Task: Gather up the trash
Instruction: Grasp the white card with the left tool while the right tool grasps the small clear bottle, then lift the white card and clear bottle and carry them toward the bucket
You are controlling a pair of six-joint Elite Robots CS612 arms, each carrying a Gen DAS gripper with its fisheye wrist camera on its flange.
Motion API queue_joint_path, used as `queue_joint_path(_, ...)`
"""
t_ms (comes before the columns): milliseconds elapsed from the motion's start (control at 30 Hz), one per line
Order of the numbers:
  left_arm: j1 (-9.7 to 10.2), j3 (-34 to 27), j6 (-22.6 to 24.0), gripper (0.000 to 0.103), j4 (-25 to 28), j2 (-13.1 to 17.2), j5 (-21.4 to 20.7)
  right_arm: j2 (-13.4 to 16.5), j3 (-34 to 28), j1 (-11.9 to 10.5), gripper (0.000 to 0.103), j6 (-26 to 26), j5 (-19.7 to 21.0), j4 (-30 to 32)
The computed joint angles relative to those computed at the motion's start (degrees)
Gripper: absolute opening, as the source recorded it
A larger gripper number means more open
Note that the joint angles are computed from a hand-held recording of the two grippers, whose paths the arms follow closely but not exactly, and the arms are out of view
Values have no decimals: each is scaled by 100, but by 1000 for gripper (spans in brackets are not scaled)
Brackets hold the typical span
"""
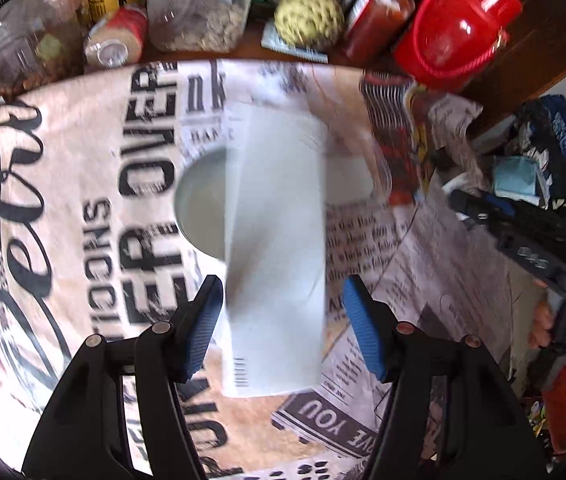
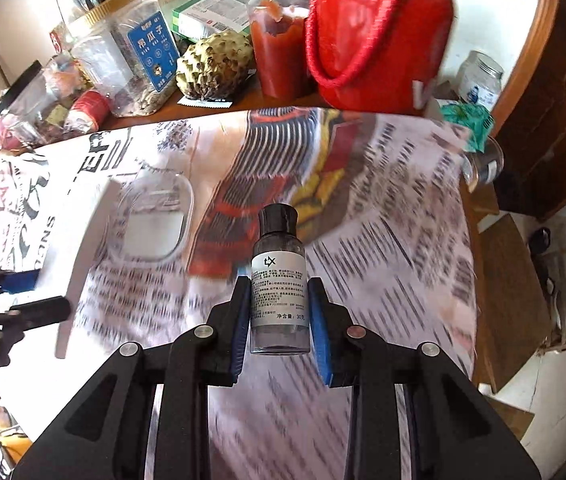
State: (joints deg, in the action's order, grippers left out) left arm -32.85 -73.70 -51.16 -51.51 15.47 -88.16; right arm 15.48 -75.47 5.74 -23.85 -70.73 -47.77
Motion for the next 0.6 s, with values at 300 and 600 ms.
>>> queue_joint_path(300, -166, 505, -357, 62, 342, -198, 500, 43, -241, -79, 26, 182, -38, 2)
queue_joint_path(600, -288, 639, -855, 53, 605, -307, 1096, -2, -420, -237, 26, 410, 424, 44)
